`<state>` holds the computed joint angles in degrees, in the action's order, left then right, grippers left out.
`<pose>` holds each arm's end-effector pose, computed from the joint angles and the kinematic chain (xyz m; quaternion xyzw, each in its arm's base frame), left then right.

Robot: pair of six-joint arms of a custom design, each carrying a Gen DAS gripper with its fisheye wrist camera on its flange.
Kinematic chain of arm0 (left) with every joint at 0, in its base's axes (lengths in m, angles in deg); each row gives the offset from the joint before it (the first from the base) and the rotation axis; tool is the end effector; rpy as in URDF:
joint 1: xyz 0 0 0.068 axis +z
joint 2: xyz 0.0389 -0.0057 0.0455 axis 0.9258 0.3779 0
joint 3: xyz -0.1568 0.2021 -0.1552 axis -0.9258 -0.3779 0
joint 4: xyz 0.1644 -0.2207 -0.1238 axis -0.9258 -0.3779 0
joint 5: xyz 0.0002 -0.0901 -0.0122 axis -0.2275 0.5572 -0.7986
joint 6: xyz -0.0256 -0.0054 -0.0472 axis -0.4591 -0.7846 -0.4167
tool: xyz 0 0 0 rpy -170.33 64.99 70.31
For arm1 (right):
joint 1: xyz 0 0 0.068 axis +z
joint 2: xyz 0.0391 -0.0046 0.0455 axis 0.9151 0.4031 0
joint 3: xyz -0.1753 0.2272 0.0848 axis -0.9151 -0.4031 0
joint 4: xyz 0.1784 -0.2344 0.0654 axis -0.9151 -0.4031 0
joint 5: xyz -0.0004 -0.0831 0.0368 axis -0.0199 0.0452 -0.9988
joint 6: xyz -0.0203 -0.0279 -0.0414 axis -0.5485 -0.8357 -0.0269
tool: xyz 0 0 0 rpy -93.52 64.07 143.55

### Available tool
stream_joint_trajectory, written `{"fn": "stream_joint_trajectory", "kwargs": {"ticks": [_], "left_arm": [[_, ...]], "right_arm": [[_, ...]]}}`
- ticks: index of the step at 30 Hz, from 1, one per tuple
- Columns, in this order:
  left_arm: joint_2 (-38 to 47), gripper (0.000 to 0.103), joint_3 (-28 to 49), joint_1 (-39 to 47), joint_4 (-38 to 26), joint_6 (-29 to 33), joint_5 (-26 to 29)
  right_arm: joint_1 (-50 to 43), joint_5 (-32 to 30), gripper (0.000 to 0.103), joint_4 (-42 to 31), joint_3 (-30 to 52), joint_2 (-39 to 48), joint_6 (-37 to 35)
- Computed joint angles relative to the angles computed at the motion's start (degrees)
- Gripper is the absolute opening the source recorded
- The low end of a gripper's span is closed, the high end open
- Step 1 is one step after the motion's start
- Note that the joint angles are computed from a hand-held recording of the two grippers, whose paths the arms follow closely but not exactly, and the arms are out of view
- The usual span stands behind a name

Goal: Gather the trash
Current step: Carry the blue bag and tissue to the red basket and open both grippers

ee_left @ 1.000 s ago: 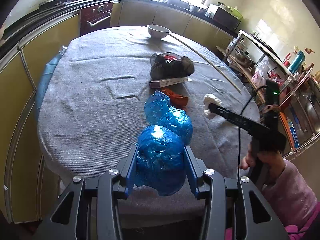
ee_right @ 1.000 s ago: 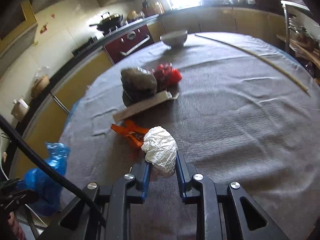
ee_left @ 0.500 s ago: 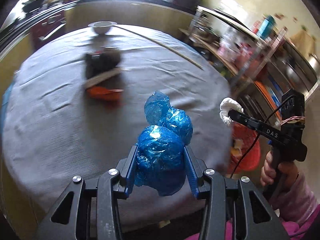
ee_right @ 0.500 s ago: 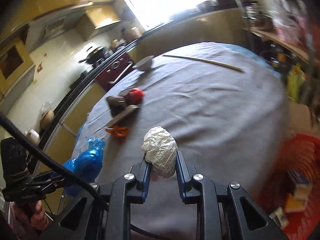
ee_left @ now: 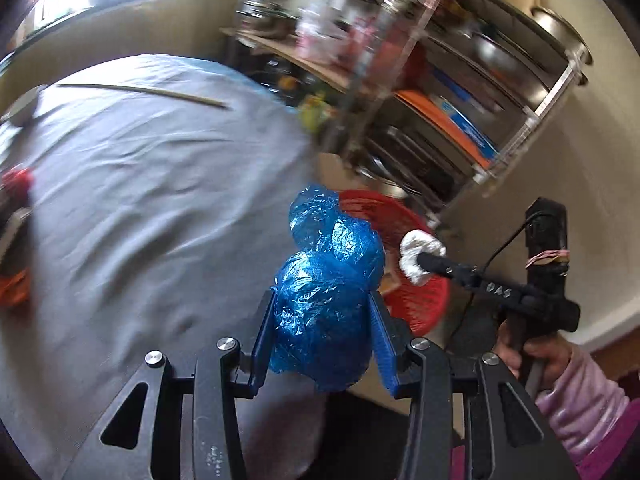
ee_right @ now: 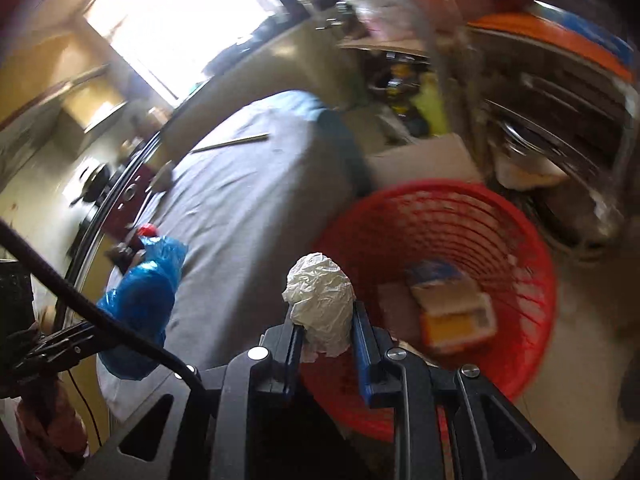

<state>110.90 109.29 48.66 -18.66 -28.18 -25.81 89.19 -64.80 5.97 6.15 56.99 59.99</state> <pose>0.2641 -0.1048 0.1774 0.1728 0.9298 -0.2221 0.2373 0.2232 0.0998 0.1318 0.0852 0.9269 0.2334 0.2812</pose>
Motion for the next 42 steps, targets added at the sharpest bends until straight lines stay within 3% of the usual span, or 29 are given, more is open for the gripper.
{"fn": "stream_joint_trajectory", "kwargs": {"ticks": [9, 17, 21, 24, 30, 42], "left_arm": [[14.4, 0.046, 8.9, -9.4, 2.8, -1.7, -2.2], [21.4, 0.047, 13.1, -13.1, 2.0, -2.0, -5.2], [23.7, 0.05, 14.6, -14.3, 1.1, -2.2, -7.1], [24.3, 0.059, 15.3, -14.4, 0.4, -2.3, -7.1], [19.3, 0.06, 12.1, -13.1, 0.2, -2.0, -8.0], [-5.2, 0.069, -1.4, -4.0, -3.5, 1.8, -18.3]], "right_arm": [[-9.0, -4.2, 0.025, 0.2, -5.6, -4.9, -1.1], [-13.3, -7.6, 0.025, 3.2, -7.7, -2.3, -1.8], [-15.2, -10.1, 0.028, 4.1, -7.9, 0.4, -0.9], [-16.3, -11.4, 0.03, 4.6, -8.2, 1.5, 0.0], [-15.8, -10.2, 0.036, 4.5, -8.0, 0.3, 0.4], [-3.9, -2.2, 0.048, 1.7, -2.0, -2.5, 1.7]]}}
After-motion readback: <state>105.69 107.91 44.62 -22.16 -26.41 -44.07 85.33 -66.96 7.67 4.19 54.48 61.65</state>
